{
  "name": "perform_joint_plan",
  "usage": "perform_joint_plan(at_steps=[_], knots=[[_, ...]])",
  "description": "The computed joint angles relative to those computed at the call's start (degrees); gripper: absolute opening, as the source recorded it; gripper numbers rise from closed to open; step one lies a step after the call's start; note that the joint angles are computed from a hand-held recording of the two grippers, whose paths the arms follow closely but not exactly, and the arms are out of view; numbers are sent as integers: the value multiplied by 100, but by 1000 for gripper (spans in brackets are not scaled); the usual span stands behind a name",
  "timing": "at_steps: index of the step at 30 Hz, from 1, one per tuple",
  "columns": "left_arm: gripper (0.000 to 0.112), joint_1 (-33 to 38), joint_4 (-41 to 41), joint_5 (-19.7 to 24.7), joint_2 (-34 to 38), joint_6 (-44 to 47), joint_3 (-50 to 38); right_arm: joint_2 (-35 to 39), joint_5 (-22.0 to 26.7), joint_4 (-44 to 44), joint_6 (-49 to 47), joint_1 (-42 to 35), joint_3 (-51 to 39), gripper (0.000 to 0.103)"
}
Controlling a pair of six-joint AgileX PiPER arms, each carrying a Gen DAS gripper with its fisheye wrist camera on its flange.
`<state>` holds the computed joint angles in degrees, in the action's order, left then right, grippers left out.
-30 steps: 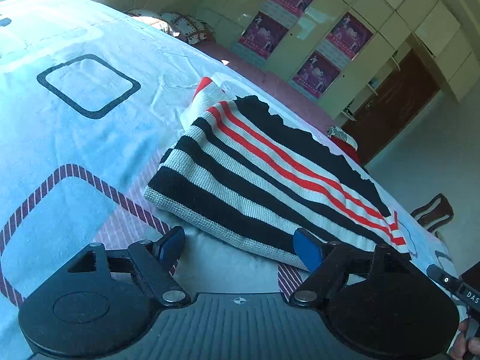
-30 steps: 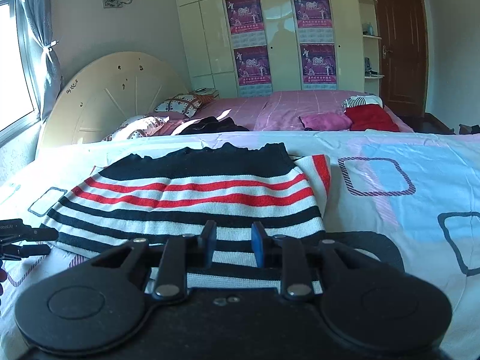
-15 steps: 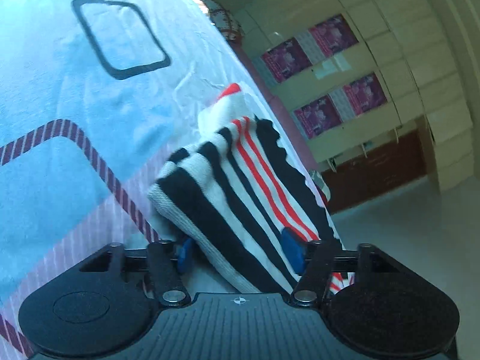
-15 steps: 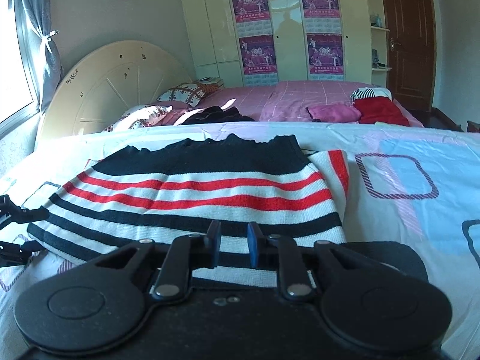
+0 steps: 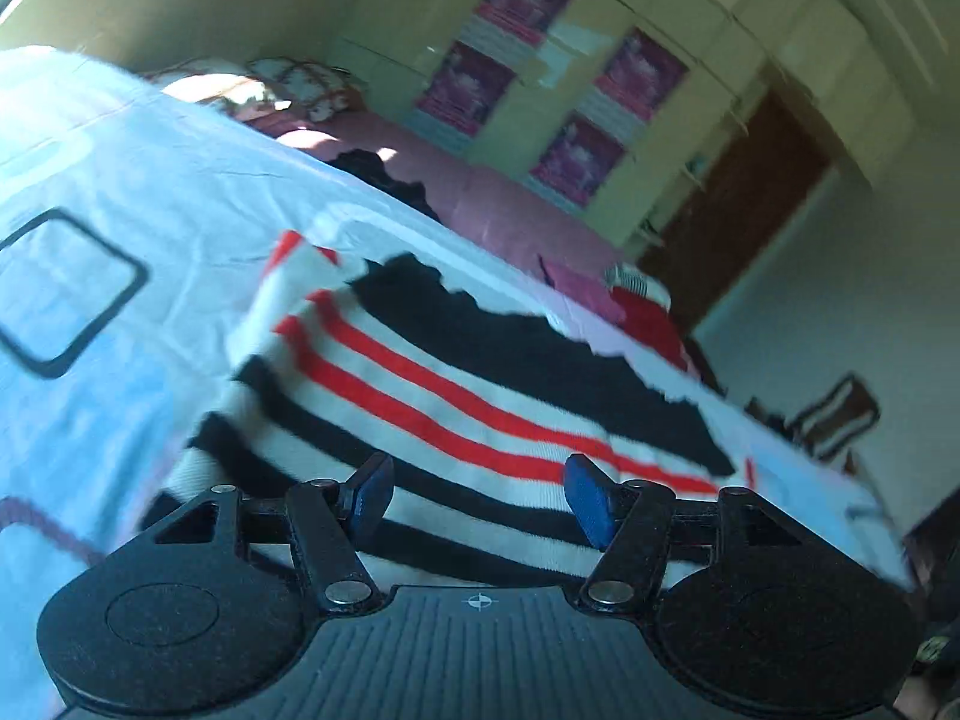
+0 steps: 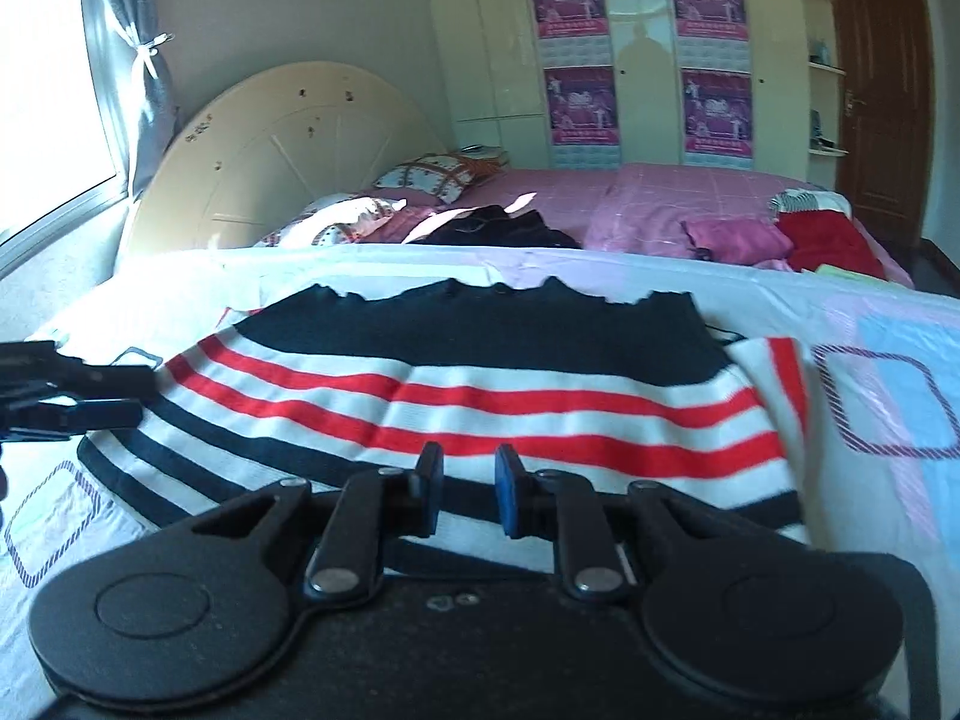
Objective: Fold small clothes
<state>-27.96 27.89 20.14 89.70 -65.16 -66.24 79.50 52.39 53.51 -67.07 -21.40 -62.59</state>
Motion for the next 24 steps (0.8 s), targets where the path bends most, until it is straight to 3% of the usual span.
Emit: perform_joint_plan(at_steps=[4,9,13,16,18,20,22,24], knots=[[63,-488,384,1076,1099,538,-1307,222,-269,-294,210,499,-90,20],[63,-561,756,1122,1083,854,-1215,332,-237,-436,104,407,-130,18],[63,-598,1273,1231,490,417,-512,209,-236,-506,82,109,-15,17],[63,-441,1385,1311,354,558,-553,324,-77,-413,187,-158,-194,19],[63,-147,1058,1098,586,1175,-964,434,-332,-49,-76,-65,-341,24],[63,227,160,976,1029,2156,-1623,903,-537,-162,429,220,-897,23],[63,442,-399,1290,1714,2926,-2495,1490,-673,-632,1243,501,-1591,24],[63,658,-755,1309,2093,3332,-2787,2000,-831,-1482,1828,712,-2130,14]])
